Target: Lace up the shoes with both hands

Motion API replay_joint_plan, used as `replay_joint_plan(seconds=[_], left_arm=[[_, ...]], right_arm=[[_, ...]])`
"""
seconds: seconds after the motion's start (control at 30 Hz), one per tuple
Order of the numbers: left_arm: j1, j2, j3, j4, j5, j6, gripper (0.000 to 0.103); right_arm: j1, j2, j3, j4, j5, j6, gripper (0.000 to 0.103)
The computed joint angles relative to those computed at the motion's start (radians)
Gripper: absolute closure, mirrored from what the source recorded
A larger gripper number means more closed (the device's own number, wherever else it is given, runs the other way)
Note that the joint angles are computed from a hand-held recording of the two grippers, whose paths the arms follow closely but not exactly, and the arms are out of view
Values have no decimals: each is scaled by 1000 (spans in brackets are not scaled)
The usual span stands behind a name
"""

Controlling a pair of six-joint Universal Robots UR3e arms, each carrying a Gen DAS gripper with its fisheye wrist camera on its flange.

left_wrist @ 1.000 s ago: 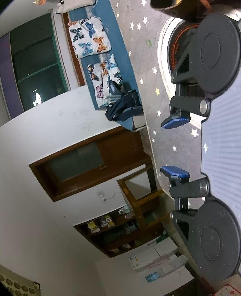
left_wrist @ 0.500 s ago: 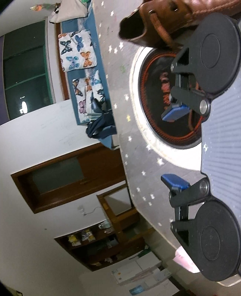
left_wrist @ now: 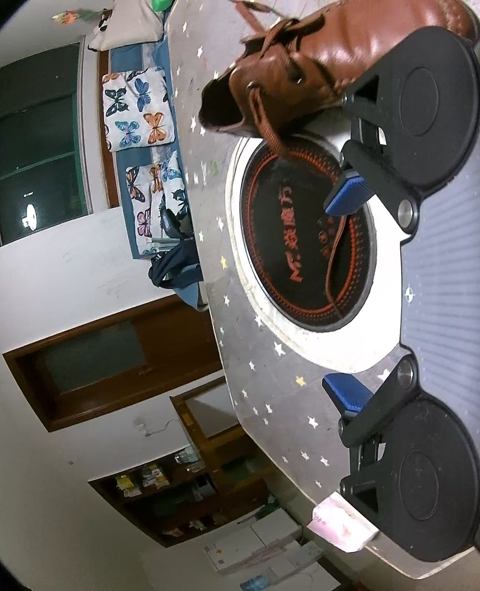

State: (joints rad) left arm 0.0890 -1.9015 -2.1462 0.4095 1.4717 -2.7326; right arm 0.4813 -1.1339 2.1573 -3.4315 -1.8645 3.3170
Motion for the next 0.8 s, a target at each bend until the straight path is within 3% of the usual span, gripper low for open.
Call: replay_joint_plan(seconds=[0.1,0.8], left_arm=[[-13,13,-28,5,12,-2,4],[0,89,-143,-11,-64,-15,0]], right_arm=[[22,0,7,-10,-16,16,17],[128,7,29,-43,-146,109,8]])
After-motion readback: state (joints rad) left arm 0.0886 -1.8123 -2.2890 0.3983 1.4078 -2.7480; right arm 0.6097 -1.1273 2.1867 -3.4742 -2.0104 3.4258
